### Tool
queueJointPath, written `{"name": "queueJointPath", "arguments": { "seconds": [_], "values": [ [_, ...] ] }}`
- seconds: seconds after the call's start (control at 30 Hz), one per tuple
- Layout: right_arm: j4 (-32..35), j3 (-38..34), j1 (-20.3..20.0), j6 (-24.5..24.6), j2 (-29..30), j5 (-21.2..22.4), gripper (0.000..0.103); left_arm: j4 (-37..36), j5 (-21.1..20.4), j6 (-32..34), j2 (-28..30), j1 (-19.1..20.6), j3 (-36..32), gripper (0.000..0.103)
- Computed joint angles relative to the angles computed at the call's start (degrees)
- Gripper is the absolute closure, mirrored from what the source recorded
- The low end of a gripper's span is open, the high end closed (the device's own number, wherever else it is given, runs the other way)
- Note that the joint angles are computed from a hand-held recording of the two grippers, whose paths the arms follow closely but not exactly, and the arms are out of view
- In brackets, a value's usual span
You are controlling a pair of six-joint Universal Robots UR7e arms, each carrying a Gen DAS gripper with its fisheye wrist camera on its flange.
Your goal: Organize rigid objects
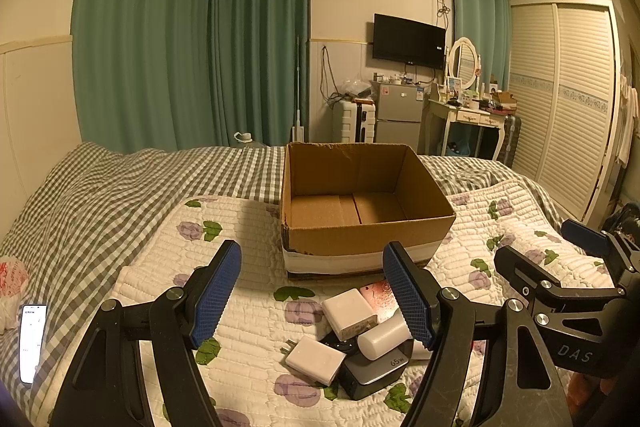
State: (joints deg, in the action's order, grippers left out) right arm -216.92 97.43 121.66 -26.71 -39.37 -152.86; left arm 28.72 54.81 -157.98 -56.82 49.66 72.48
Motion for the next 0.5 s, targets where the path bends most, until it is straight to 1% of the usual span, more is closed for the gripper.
{"name": "queueJointPath", "arguments": {
  "seconds": [0.27,0.4,0.5],
  "values": [
    [3.1,1.3,-0.4,1.7,-1.3,2.2,0.000,0.2,-0.3,-0.6,0.4,0.0,-0.4,0.027],
    [4.5,2.6,-0.9,1.0,-2.5,3.5,0.000,0.1,-0.8,-0.5,0.7,0.2,-0.3,0.027],
    [8.1,4.0,-1.9,-0.6,-3.8,4.8,0.000,0.5,-1.6,-0.9,1.1,0.5,-0.4,0.027]
  ]
}}
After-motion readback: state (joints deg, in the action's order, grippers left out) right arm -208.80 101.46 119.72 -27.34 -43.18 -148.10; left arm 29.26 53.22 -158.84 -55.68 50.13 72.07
